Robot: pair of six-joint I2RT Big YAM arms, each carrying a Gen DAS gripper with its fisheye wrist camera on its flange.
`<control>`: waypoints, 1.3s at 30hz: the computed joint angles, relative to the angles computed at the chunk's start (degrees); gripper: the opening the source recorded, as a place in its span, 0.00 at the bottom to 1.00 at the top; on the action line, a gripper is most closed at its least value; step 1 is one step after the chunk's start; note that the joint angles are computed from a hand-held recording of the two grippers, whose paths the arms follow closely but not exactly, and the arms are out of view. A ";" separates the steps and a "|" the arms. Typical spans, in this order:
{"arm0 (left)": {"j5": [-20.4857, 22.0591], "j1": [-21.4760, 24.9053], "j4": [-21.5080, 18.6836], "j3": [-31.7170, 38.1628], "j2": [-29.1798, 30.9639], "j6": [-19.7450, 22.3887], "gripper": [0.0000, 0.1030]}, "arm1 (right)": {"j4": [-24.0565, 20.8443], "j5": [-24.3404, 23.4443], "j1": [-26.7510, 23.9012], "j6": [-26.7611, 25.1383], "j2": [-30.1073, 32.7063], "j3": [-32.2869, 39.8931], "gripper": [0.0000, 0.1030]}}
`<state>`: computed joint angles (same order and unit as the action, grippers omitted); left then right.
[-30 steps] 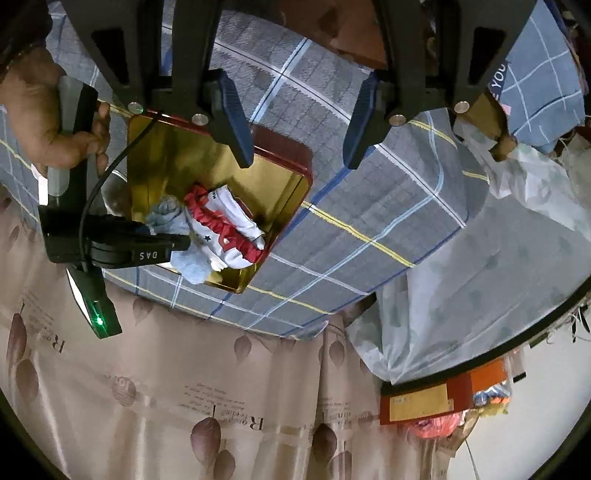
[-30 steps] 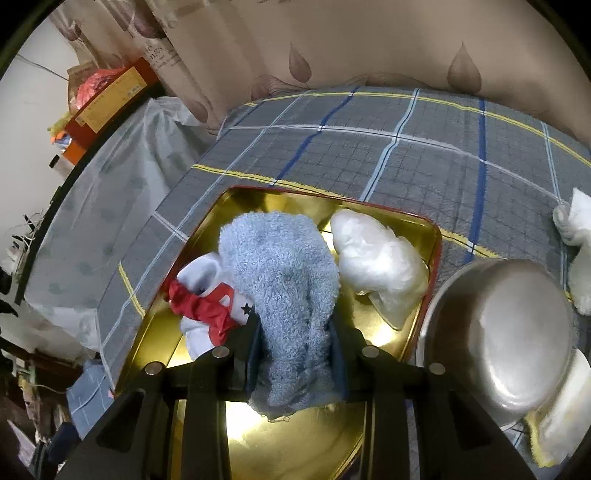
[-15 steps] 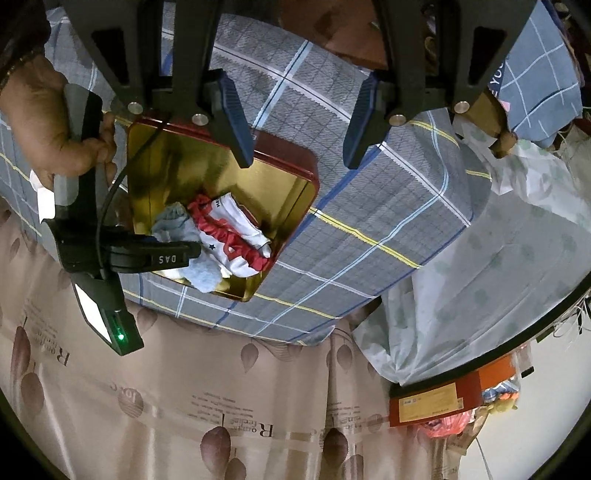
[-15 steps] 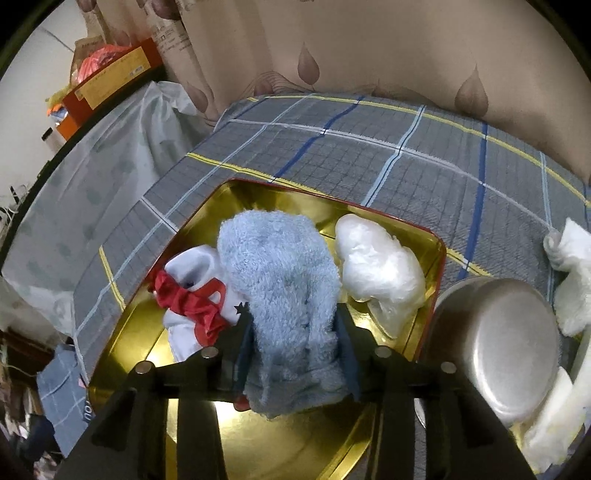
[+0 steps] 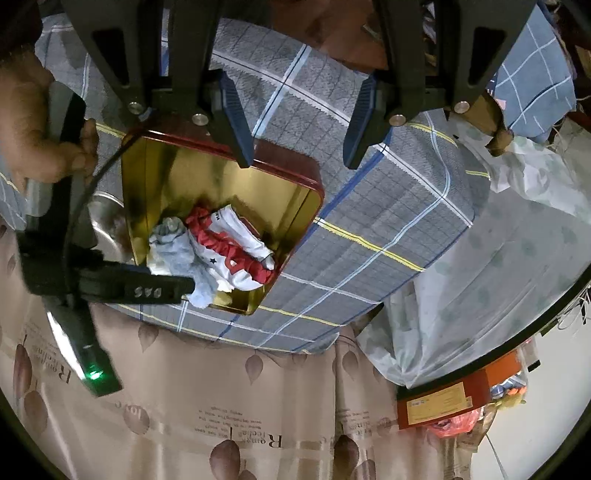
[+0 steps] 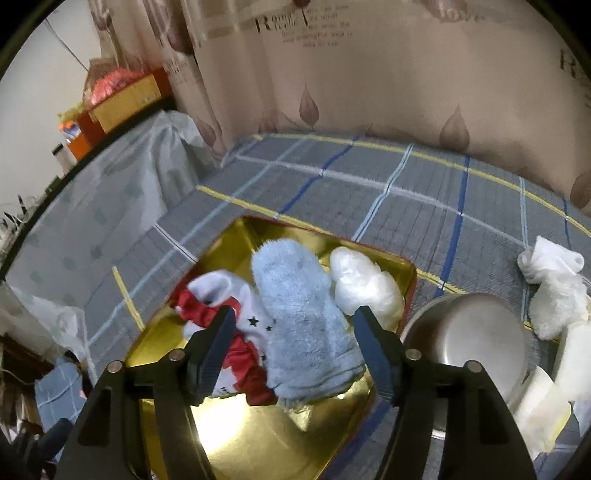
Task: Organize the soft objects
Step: 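Carry the blue towel with the right gripper into the gold tray and release, then grasp the yellow-edged white cloth beside the steel bowl with the left gripper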
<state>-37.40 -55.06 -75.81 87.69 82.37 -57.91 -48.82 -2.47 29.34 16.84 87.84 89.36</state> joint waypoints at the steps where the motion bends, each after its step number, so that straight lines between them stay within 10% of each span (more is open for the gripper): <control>1: 0.08 0.04 -0.01 0.02 0.06 0.13 0.50 | 1.28 -0.01 -0.07 0.33 -1.28 -1.27 0.64; 7: -0.13 0.03 -0.49 0.14 0.31 -0.02 0.50 | 7.62 1.30 -0.64 1.50 -10.03 -10.06 0.69; 13: -3.30 -1.12 -1.76 1.09 0.90 0.55 0.50 | 8.67 14.53 -3.67 -4.45 -27.74 -26.55 0.96; 22: -3.62 -5.65 3.75 3.20 2.80 11.67 0.50 | 1.06 19.83 -30.26 -17.11 -38.69 -37.42 0.96; 28: 14.50 -6.49 12.72 7.99 6.31 20.17 0.50 | 0.30 4.00 -45.73 -16.38 -36.70 -36.58 0.96; 33: 36.00 -2.03 15.93 17.72 15.01 14.73 0.50 | 2.78 3.49 -44.02 -18.87 -38.45 -38.02 0.96; 39: 44.95 1.88 15.17 29.23 25.79 7.55 0.50 | 4.13 -1.33 -45.04 -19.24 -39.84 -38.73 0.98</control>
